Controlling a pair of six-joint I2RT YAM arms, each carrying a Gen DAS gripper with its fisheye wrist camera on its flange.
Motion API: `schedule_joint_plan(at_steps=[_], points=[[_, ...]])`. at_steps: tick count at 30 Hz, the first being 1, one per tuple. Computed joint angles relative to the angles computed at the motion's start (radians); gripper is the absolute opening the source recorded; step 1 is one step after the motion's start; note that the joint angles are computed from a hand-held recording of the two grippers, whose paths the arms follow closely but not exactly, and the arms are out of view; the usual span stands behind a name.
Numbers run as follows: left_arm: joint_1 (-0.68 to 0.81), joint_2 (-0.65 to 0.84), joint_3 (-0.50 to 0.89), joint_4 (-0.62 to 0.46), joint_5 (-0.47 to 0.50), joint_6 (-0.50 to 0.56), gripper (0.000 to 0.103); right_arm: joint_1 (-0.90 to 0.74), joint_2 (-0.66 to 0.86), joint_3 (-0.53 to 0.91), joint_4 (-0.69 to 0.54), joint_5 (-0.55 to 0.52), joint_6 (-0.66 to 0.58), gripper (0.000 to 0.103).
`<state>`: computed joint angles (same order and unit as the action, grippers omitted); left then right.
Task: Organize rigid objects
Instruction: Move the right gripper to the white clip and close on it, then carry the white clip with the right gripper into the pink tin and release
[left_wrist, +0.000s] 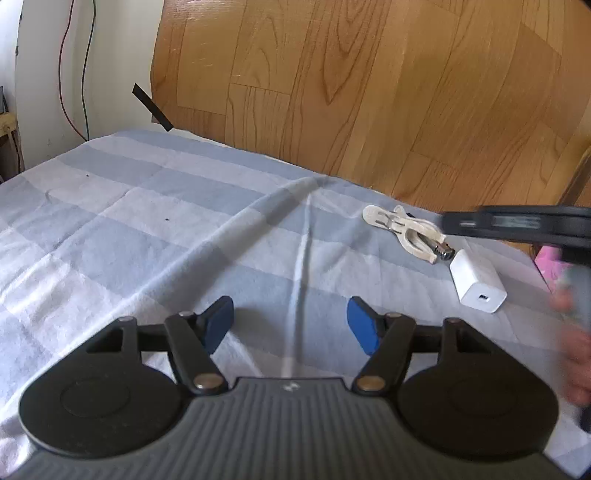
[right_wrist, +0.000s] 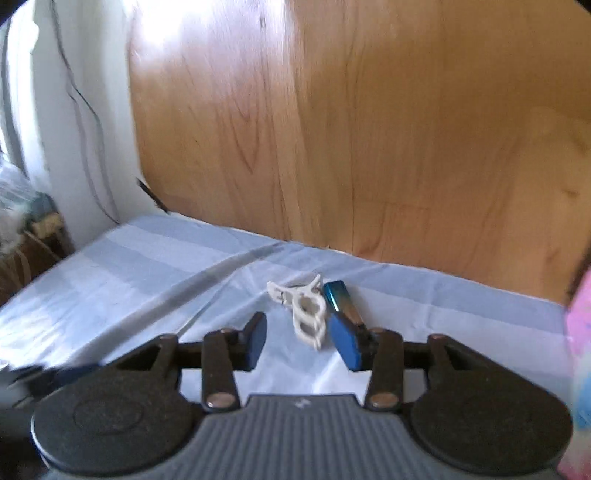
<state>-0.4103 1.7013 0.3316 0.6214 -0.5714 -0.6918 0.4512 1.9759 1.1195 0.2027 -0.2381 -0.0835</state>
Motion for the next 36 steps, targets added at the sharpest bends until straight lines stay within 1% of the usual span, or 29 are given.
schedule_joint_plan(at_steps=[1, 3, 4, 5, 6, 7, 8, 9, 10, 12, 14, 18, 20, 23, 25, 26, 28, 31, 32, 33, 34, 36], points=[[0.001, 0.002, 0.007, -0.004, 0.002, 0.003, 0.071, 0.026, 0.058, 0.066, -0.018, 0.054, -0.004, 0.04], [-0.001, 0.008, 0.014, -0.004, 0.001, 0.008, 0.073, 0.05, 0.138, 0.154, -0.052, 0.105, -0.011, 0.04], [0.009, 0.062, 0.057, 0.005, 0.014, 0.015, 0.073, 0.062, 0.181, 0.209, -0.081, 0.128, -0.011, 0.04], [0.007, 0.067, 0.063, 0.005, 0.014, 0.017, 0.074, 0.07, 0.208, 0.241, -0.096, 0.143, -0.015, 0.036], [0.007, 0.064, 0.065, 0.0, 0.015, 0.018, 0.075, 0.076, 0.23, 0.271, -0.118, 0.155, -0.028, 0.03], [0.005, 0.065, 0.064, 0.0, 0.014, 0.018, 0.075, 0.085, 0.25, 0.292, -0.135, 0.175, -0.041, 0.03], [0.005, 0.063, 0.063, -0.001, 0.014, 0.018, 0.075, 0.092, 0.251, 0.283, -0.12, 0.193, -0.046, 0.03], [0.006, 0.061, 0.062, -0.002, 0.016, 0.019, 0.075, 0.097, 0.237, 0.255, -0.096, 0.199, -0.053, 0.03], [0.005, 0.059, 0.059, 0.0, 0.014, 0.016, 0.075, 0.099, 0.222, 0.232, -0.087, 0.183, -0.056, 0.029], [0.005, 0.055, 0.053, 0.003, 0.016, 0.015, 0.076, 0.096, 0.174, 0.16, -0.064, 0.136, -0.061, 0.029], [0.008, 0.053, 0.047, 0.011, 0.021, 0.016, 0.076, 0.087, 0.094, 0.04, -0.027, 0.089, -0.089, 0.029], [0.005, 0.042, 0.039, 0.01, 0.021, 0.016, 0.076, 0.045, -0.123, -0.266, 0.04, -0.032, -0.196, 0.029], [0.003, 0.039, 0.037, 0.007, 0.019, 0.017, 0.076, 0.001, -0.249, -0.418, 0.044, -0.096, -0.25, 0.029], [-0.007, 0.028, 0.034, -0.007, 0.012, 0.016, 0.076, -0.086, -0.441, -0.625, 0.055, -0.119, -0.313, 0.029], [-0.012, 0.024, 0.036, -0.018, 0.009, 0.016, 0.076, -0.191, -0.576, -0.744, 0.04, -0.159, -0.347, 0.029], [-0.016, 0.021, 0.037, -0.024, 0.008, 0.018, 0.076, -0.251, -0.64, -0.77, 0.0, -0.184, -0.359, 0.029], [-0.03, 0.017, 0.045, -0.044, 0.006, 0.027, 0.076, -0.387, -0.76, -0.843, -0.041, -0.223, -0.38, 0.029], [-0.104, -0.001, 0.059, -0.096, -0.006, 0.029, 0.075, -0.583, -0.849, -0.894, -0.094, -0.293, -0.426, 0.03], [-0.14, -0.014, 0.058, -0.1, 0.005, 0.027, 0.073, -0.636, -0.866, -0.904, -0.11, -0.32, -0.438, 0.033], [-0.194, -0.033, 0.059, -0.103, 0.027, 0.027, 0.069, -0.686, -0.868, -0.913, -0.109, -0.348, -0.449, 0.038], [-0.239, -0.045, 0.061, -0.106, 0.047, 0.031, 0.067, -0.74, -0.879, -0.922, -0.121, -0.381, -0.464, 0.046], [-0.349, -0.073, 0.084, -0.129, 0.088, 0.038, 0.065, -0.823, -0.885, -0.93, -0.151, -0.446, -0.511, 0.046]])
